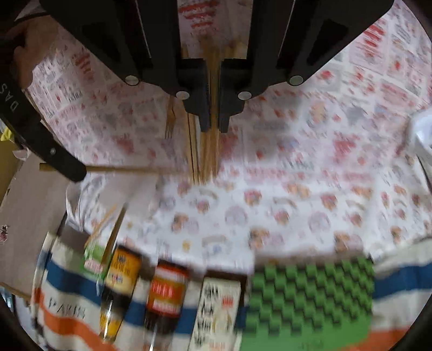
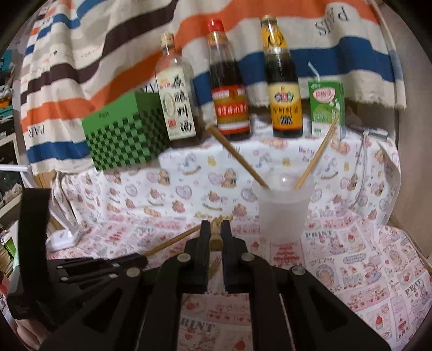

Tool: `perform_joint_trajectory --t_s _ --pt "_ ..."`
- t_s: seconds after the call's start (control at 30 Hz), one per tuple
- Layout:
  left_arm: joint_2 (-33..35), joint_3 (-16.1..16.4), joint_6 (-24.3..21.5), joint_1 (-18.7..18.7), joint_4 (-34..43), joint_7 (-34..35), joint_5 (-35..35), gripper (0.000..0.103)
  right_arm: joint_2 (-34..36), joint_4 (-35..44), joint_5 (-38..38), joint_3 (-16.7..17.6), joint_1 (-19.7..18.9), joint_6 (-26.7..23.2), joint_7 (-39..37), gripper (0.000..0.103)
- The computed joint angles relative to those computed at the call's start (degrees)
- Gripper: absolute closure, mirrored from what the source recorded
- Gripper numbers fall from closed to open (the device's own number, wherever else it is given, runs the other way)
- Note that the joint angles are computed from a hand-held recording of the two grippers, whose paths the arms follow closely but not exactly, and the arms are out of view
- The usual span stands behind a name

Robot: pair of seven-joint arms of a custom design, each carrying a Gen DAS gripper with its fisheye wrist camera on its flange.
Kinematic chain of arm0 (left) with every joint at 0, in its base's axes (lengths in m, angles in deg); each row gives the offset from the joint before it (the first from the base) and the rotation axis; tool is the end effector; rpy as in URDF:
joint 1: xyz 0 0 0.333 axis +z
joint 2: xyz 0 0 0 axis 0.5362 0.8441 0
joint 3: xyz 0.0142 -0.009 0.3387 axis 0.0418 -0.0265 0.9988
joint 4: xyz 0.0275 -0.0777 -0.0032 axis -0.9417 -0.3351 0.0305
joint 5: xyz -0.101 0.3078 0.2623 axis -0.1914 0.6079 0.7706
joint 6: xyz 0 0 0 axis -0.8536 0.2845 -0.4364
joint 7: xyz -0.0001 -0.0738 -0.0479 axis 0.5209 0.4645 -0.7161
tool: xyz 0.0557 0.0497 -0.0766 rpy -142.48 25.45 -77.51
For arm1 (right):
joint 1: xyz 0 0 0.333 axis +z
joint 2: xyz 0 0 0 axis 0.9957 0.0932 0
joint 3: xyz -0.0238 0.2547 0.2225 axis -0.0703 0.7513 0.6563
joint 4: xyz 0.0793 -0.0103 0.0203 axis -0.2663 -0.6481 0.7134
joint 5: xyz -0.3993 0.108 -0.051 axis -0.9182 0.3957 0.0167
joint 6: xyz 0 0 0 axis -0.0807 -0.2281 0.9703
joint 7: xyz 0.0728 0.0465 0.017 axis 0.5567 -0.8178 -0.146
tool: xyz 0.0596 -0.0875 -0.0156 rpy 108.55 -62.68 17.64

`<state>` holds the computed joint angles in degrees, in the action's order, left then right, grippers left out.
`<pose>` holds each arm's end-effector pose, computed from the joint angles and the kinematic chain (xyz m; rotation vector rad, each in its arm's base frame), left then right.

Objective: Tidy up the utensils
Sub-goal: 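Raise both held chopsticks upright and move them over the cup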

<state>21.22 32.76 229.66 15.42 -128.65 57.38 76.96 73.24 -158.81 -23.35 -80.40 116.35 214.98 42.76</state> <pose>0.6993 -0.2990 0.5354 -1.7289 1.7213 -1.0208 0.6897 0.2981 0.5530 -1.5908 1.2665 -0.6802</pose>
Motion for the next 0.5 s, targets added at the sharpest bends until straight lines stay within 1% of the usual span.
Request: perform_joint_trajectory --t_s 0.03,0.07,0.1,0.13,0.17,0.2,0.23,0.27,0.33,0.4,0.47,0.5 --pt "-0.6 2.0 2.0 -1.3 -0.7 -2.6 2.6 0.098 -0.2 -0.3 0.4 0.8 -0.6 1.0 -0.1 0.096" --pt "-1.2 3.4 4.7 -2.0 -1.7 -4.9 4.9 0.098 -0.4 -0.5 0.8 1.1 -0.9 1.6 -0.4 0.096" --pt "-1.7 4.1 7.4 -2.1 -2.4 -6.2 6.2 0.098 -0.5 -0.7 1.2 1.9 -1.5 2.2 -0.8 0.096" --pt "-2.0 5.8 9.4 -3.2 -2.7 -8.7 8.7 0.098 -0.7 -0.9 1.7 2.9 -2.3 2.9 -1.5 0.097" --pt "-2.3 7.6 10.8 -4.4 -2.8 -11.4 11.3 0.098 -0.8 -0.9 2.2 2.9 -2.3 3.2 -1.9 0.097" --pt "-2.6 9.8 12.2 -5.8 -2.9 -14.5 14.4 0.098 -0.8 -1.0 2.7 1.8 -1.4 3.4 -1.9 0.097" --pt "-2.6 11.5 12.7 -7.1 -2.7 -17.5 17.2 0.098 -0.8 -1.0 3.1 1.6 -1.1 3.4 -2.1 0.097" --pt "-2.5 12.7 12.6 -8.0 -2.3 -20.2 19.8 0.098 -0.7 -0.9 3.5 2.0 -1.4 3.2 -2.6 0.097" --pt "-2.6 13.2 12.0 -8.3 -1.9 -23.6 23.0 0.098 -0.6 -0.8 4.1 2.1 -1.4 3.0 -3.0 0.097" --pt "-2.9 12.9 12.3 -7.8 -2.0 -26.5 25.0 0.098 -0.7 -0.9 4.6 3.1 -2.3 3.4 -3.7 0.096" --pt "-3.4 11.0 12.9 -6.0 -2.3 -26.7 25.1 0.098 -0.9 -1.2 5.1 4.0 -3.0 4.2 -4.8 0.097" --pt "-3.5 11.3 13.0 -6.2 -2.4 -28.3 26.5 0.098 -0.9 -1.3 5.4 3.2 -2.3 4.8 -4.9 0.097"
